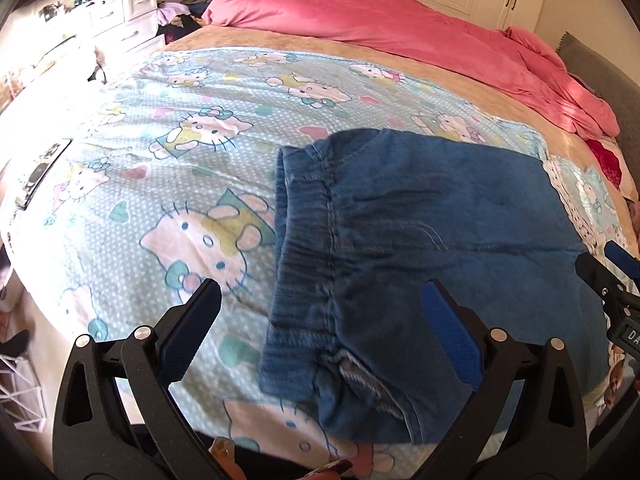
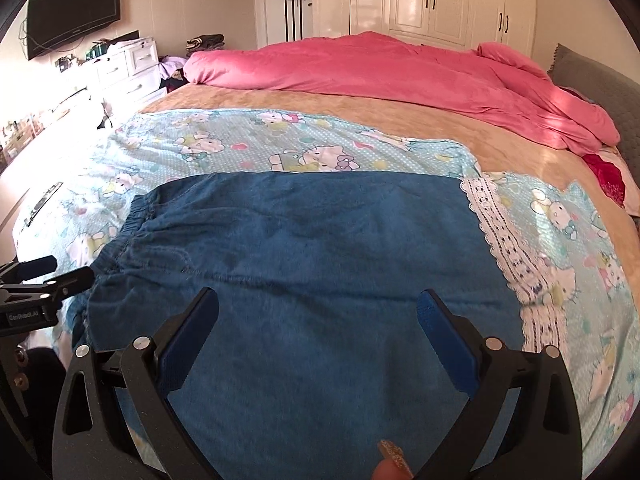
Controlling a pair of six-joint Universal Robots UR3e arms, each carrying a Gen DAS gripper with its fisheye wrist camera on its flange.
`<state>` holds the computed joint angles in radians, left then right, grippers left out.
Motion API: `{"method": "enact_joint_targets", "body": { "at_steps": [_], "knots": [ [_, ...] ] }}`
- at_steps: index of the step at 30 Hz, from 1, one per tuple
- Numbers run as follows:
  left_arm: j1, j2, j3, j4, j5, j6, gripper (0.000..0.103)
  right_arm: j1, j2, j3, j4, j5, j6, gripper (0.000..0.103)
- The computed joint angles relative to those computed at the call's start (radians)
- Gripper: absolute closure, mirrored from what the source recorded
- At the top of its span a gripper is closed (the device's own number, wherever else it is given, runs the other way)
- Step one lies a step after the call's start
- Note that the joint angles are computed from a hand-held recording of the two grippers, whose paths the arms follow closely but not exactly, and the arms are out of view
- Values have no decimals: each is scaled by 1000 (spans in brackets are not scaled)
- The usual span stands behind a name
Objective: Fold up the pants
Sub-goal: 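Move the left gripper to the pants leg cuff and close on it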
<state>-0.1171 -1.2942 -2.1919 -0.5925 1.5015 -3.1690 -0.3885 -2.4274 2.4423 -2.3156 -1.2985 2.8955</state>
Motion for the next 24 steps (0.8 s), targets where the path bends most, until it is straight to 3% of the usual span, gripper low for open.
{"method": "enact_joint_targets", "body": {
  "at_steps": [4, 16, 24],
  "knots": [
    [19, -69, 58, 16, 10, 4, 9, 47, 174, -44, -140, -39, 10, 4],
    [104, -289, 285, -21, -41, 27, 9, 91, 619, -289, -253, -3, 19, 4],
    [85, -479, 441, -13, -47, 62, 9, 178, 884, -481, -311, -75, -6, 4]
  ]
}}
